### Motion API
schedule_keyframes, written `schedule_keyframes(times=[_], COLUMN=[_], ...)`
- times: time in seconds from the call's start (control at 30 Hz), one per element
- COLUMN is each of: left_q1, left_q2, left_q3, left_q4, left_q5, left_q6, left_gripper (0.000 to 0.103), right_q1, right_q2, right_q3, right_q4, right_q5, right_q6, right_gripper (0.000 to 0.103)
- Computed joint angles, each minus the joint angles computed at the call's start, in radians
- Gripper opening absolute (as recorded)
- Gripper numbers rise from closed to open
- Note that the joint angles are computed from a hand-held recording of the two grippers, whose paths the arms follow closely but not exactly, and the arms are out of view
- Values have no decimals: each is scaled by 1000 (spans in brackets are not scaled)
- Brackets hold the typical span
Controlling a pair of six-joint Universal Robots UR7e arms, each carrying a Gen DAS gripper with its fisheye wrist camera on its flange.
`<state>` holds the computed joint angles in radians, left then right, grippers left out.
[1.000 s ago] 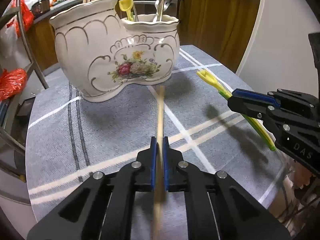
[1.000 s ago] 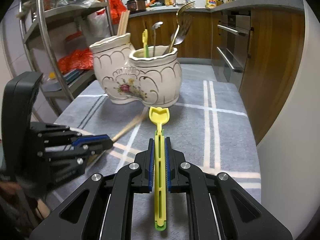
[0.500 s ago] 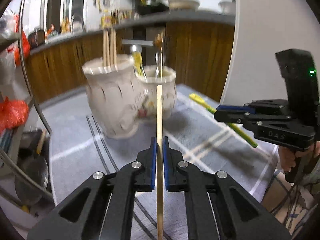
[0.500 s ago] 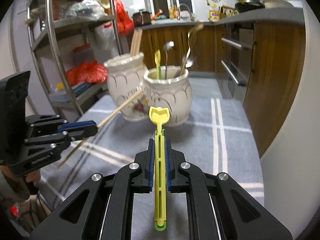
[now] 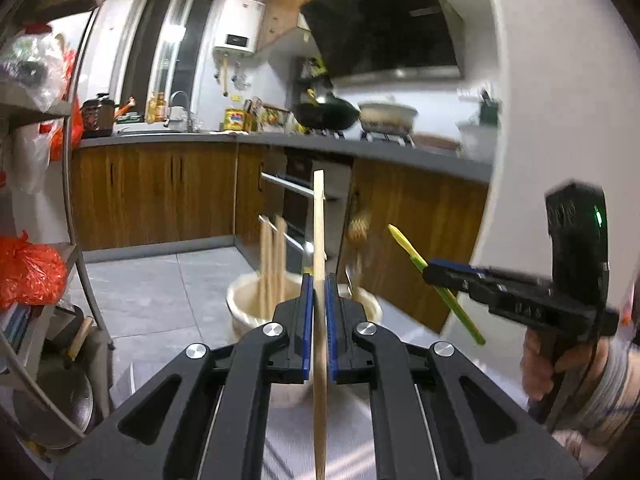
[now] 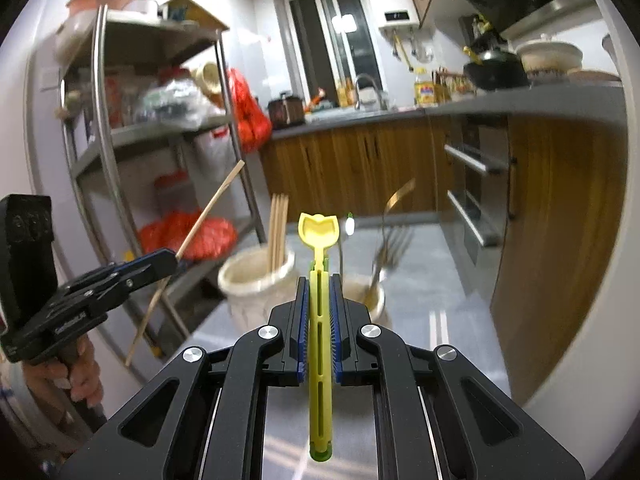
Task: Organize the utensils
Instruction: 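Grasp the wooden chopstick with the left gripper and lift it toward the holder, then lower the chopstick into the large pot while the right gripper lowers the yellow utensil into the small pot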
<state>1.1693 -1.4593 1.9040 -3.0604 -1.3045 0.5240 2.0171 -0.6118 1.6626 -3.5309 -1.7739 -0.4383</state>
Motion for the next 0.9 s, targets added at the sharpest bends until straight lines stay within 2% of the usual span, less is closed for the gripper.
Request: schedule_keyframes(times=[0.17, 0.3, 0.37, 0.67, 0.9], left_q1=[52, 74, 82, 82, 105], left_q2=[104, 176, 213, 314, 285], left_q3=[-165, -255, -288, -310, -254], left_q4=[9, 25, 11, -173, -176], left_q5=[-98, -116, -113, -21, -29], left_q6=[-106, -161, -175, -127, -115], left_gripper=[6, 6, 6, 6, 6], right_q1=[-29, -67, -74, -75, -79], right_q2=[47, 88, 110, 197, 203], right_q3=[-94, -171, -205, -284, -253], right_q4=[-4, 33, 47, 25, 0], right_q5=[84, 165, 177, 153, 124], right_q6=[55, 162, 179, 123, 62], right_gripper=[10, 10, 10, 10, 10])
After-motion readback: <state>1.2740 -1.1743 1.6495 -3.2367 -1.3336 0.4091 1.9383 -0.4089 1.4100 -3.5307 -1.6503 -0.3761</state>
